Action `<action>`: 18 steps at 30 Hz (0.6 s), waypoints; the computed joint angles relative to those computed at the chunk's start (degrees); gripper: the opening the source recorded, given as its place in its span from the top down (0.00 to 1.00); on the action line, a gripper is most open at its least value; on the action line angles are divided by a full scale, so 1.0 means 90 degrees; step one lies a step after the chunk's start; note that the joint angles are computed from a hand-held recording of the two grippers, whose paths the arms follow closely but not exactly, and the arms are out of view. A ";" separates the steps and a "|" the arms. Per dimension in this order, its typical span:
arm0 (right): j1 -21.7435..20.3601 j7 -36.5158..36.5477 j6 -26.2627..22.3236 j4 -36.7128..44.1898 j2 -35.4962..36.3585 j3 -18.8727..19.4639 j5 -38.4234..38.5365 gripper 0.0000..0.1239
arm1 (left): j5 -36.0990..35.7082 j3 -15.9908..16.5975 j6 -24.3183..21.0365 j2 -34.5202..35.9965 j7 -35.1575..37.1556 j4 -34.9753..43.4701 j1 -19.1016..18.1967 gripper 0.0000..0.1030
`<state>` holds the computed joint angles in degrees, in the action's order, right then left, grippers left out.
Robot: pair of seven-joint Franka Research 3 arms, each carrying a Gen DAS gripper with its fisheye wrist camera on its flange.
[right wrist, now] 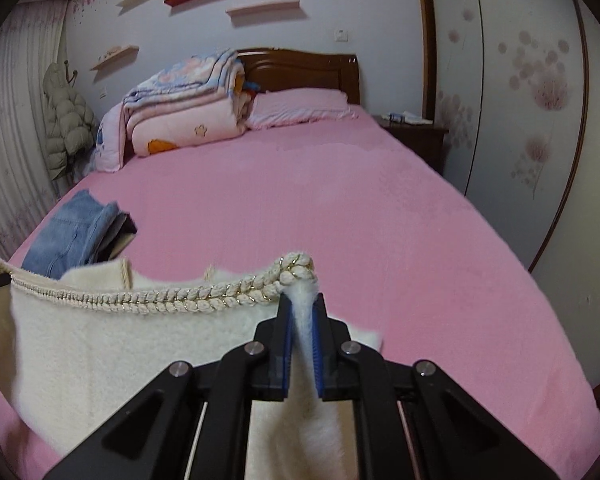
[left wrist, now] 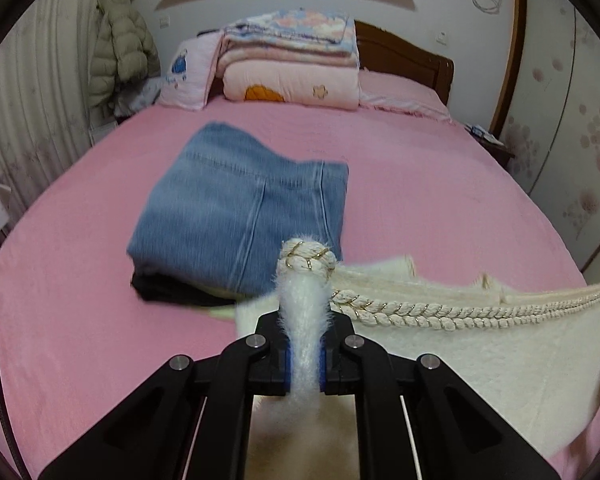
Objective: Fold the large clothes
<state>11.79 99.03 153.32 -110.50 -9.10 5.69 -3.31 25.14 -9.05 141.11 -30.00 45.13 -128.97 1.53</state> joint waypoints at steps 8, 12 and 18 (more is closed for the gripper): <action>0.0247 0.1135 -0.0687 0.2113 0.1769 -0.0169 -0.1256 0.94 | 0.0463 -0.0079 -0.0165 0.1709 -0.0427 0.1249 0.0242 0.93; 0.0686 0.1267 -0.1455 0.2869 0.2706 -0.0521 -0.1590 0.94 | 0.0619 0.0024 -0.0255 0.2338 -0.0784 0.1359 0.0160 0.93; 0.1056 0.1556 -0.2104 0.3403 0.3500 -0.0903 -0.1776 0.94 | 0.1516 0.0101 -0.0039 0.2716 -0.1069 0.1399 0.0070 0.92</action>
<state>21.30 113.04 134.38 -79.87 22.39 -2.43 -19.29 38.78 -8.14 140.76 -5.56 35.51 -116.38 2.16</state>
